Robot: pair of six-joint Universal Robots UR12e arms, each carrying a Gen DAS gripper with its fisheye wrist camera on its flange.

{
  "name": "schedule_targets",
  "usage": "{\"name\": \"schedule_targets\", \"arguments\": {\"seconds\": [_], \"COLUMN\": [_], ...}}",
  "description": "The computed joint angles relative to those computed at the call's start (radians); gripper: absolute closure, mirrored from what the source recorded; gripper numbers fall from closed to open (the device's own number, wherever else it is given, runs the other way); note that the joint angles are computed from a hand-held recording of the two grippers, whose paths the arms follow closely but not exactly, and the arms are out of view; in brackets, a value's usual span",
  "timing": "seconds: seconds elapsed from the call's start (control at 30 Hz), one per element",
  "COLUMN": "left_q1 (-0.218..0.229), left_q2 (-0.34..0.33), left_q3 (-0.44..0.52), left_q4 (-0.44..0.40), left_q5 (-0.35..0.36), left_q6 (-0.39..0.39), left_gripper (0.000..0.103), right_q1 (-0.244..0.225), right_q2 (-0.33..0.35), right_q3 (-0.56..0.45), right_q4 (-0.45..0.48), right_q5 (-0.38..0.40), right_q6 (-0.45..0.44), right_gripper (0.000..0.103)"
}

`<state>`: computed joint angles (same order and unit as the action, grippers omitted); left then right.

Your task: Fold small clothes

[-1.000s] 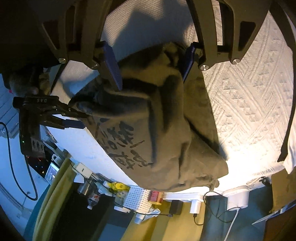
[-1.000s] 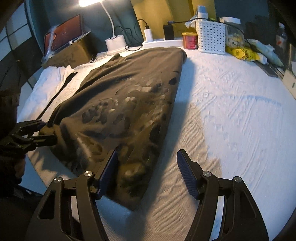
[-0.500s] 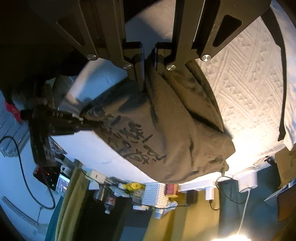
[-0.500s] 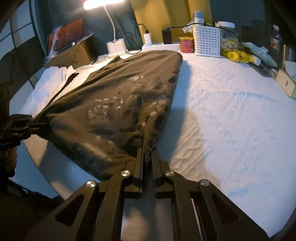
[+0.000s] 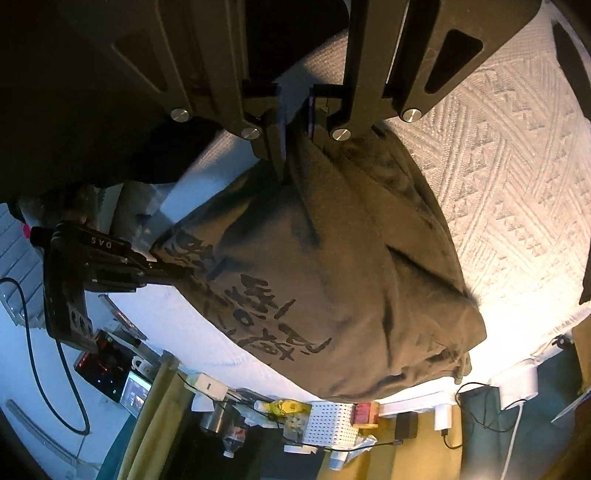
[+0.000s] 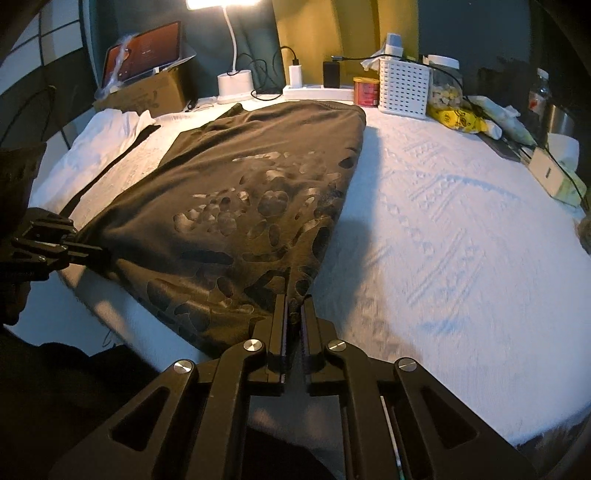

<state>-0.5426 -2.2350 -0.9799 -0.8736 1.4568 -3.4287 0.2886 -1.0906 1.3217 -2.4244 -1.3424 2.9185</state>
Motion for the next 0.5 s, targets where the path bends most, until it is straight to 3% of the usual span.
{"name": "schedule_targets", "arguments": {"seconds": [0.07,0.17,0.23,0.3,0.37,0.4,0.43,0.5], "left_q1": [-0.003,-0.006,-0.006,-0.004,-0.002,-0.002,-0.003,-0.002], "left_q2": [-0.002,-0.007,-0.012,-0.014,-0.019,-0.024,-0.033,-0.041], "left_q3": [0.012,0.025,0.031,0.033,0.039,0.049,0.064,0.080], "left_q4": [-0.014,0.002,0.027,0.043,0.042,0.021,-0.017,-0.066], "left_q5": [0.017,0.058,0.084,0.104,0.119,0.140,0.160,0.166], "left_q6": [-0.014,-0.031,-0.066,-0.106,-0.134,-0.145,-0.157,-0.167], "left_gripper": [0.090,0.070,0.046,0.043,0.043,0.043,0.043,0.043], "right_q1": [-0.003,-0.007,-0.009,-0.008,-0.002,0.000,0.001,0.003], "right_q2": [-0.008,-0.014,-0.014,-0.013,-0.016,-0.016,-0.017,-0.012], "right_q3": [0.017,0.009,0.004,0.000,0.002,0.004,0.008,0.009], "right_q4": [-0.014,0.033,0.051,0.060,0.044,0.034,0.015,-0.006], "right_q5": [0.009,0.031,0.035,0.035,0.013,0.009,0.012,0.019], "right_q6": [0.020,0.040,0.052,0.056,0.048,0.048,0.047,0.038], "right_gripper": [0.096,0.096,0.095,0.089,0.069,0.046,0.034,0.033]}}
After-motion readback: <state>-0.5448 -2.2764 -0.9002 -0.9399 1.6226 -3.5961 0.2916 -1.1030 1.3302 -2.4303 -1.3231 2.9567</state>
